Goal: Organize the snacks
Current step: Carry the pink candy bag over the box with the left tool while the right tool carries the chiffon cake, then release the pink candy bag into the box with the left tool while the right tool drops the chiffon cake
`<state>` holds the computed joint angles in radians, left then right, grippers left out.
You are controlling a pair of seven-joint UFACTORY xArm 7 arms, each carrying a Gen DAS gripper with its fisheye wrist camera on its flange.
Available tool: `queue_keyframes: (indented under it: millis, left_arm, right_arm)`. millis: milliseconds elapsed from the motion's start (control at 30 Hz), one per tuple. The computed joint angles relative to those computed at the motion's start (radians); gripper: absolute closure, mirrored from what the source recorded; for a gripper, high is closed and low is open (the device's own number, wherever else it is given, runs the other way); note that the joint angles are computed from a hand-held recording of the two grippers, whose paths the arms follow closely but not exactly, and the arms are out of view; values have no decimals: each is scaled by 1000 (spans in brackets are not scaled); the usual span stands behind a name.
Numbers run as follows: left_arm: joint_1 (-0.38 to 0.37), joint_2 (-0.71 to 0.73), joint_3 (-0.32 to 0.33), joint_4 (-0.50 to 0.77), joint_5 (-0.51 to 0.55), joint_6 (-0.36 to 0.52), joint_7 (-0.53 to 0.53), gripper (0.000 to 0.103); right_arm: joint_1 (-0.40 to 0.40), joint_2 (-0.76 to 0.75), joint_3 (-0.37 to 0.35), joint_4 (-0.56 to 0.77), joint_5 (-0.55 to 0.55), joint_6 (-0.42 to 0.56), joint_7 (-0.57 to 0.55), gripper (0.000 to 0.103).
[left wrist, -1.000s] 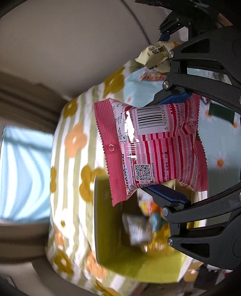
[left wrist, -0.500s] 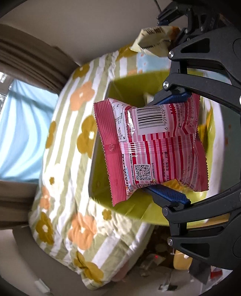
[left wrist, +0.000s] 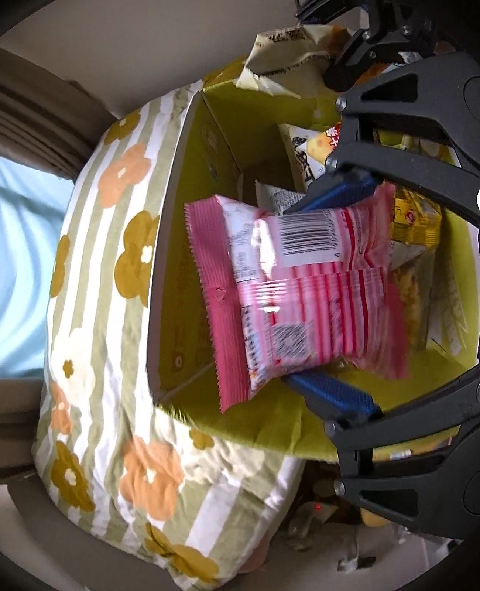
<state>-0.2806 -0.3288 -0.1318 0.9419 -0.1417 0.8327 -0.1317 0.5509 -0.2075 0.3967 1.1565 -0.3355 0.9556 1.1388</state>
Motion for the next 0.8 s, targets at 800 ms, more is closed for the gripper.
queue_keyframes:
  millis: [800]
  left_arm:
    - [-6,-160,-43,-109,85,51,-143,1]
  right_arm:
    - [-27,-11,-12,-70,-5,-141,-58,10]
